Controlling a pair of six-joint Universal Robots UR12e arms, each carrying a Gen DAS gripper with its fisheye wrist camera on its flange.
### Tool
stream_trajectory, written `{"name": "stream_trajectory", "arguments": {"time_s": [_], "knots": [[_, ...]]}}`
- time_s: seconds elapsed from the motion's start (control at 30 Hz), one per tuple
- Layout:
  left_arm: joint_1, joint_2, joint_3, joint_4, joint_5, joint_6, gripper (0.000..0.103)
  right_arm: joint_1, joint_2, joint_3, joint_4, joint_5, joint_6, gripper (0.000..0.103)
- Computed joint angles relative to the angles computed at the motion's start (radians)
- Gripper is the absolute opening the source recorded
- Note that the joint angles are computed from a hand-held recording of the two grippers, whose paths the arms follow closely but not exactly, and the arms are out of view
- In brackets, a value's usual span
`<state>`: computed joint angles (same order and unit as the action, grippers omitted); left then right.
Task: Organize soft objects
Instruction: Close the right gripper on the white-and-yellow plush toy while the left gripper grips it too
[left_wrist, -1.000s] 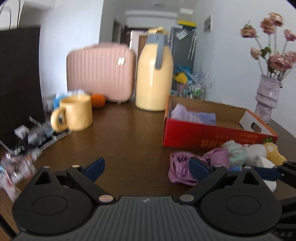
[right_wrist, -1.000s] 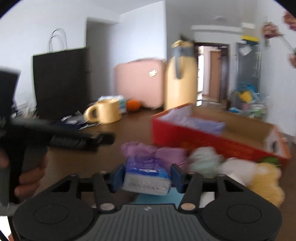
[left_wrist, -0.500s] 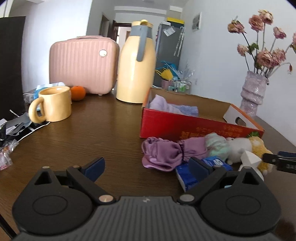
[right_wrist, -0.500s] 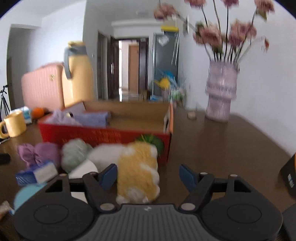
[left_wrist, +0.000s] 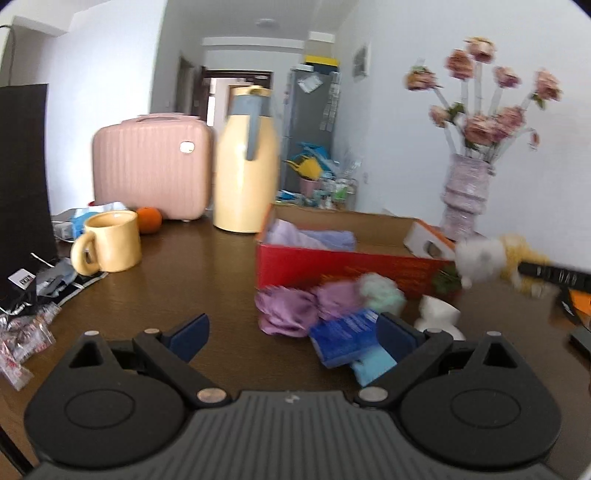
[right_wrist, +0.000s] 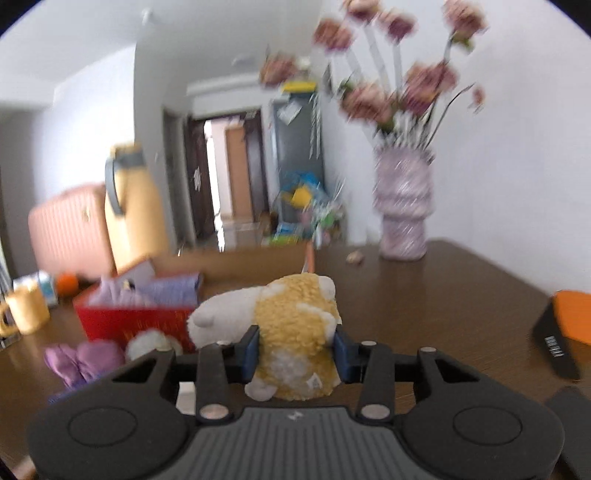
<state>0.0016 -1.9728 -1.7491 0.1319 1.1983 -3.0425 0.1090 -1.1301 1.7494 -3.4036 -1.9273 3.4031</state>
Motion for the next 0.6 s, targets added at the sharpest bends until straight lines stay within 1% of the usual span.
{"name": "stream_trajectory", "arguments": {"time_s": [0.03, 0.1, 0.13, 0.17, 0.2, 0.27, 0.3, 0.33, 0.37, 0.4, 0.43, 0.5, 0.57, 0.6], "knots": [[0.001, 0.011, -0.018, -0.002, -0.019, 0.016, 0.099, 0.008, -0.019, 0.026, -0.036, -0.010, -0.005, 0.040], [0.005, 0.032, -0.052, -0.019, -0.072, 0.042, 0.099, 0.023, -0.056, 0.075, -0.065, -0.001, -0.001, 0.040], [0.008, 0.041, -0.067, -0.035, -0.106, 0.052, 0.099, 0.031, -0.075, 0.103, -0.071, 0.024, 0.008, 0.040], [0.011, 0.048, -0.081, -0.054, -0.142, 0.069, 0.099, 0.040, -0.092, 0.133, -0.073, 0.065, 0.015, 0.040], [0.012, 0.055, -0.094, -0.074, -0.164, 0.087, 0.099, 0.047, -0.105, 0.155, -0.066, 0.108, 0.018, 0.040], [0.013, 0.068, -0.110, -0.144, -0.198, 0.126, 0.099, 0.066, -0.123, 0.199, -0.051, 0.180, 0.035, 0.040], [0.014, 0.074, -0.115, -0.177, -0.203, 0.128, 0.097, 0.077, -0.122, 0.215, -0.056, 0.197, 0.033, 0.040], [0.015, 0.080, -0.118, -0.213, -0.209, 0.128, 0.094, 0.087, -0.124, 0.227, -0.048, 0.198, 0.037, 0.040], [0.017, 0.083, -0.119, -0.243, -0.214, 0.134, 0.088, 0.098, -0.127, 0.236, -0.026, 0.193, 0.041, 0.040], [0.020, 0.085, -0.118, -0.276, -0.223, 0.147, 0.083, 0.106, -0.131, 0.243, -0.003, 0.193, 0.047, 0.042], [0.021, 0.086, -0.119, -0.293, -0.222, 0.148, 0.081, 0.113, -0.133, 0.253, 0.001, 0.180, 0.059, 0.044], [0.029, 0.087, -0.118, -0.319, -0.253, 0.134, 0.079, 0.115, -0.140, 0.277, -0.032, 0.184, 0.056, 0.047], [0.043, 0.084, -0.115, -0.329, -0.310, 0.111, 0.079, 0.109, -0.156, 0.296, -0.047, 0.213, 0.063, 0.047], [0.045, 0.082, -0.110, -0.331, -0.329, 0.104, 0.079, 0.109, -0.158, 0.301, -0.061, 0.214, 0.073, 0.047]]}}
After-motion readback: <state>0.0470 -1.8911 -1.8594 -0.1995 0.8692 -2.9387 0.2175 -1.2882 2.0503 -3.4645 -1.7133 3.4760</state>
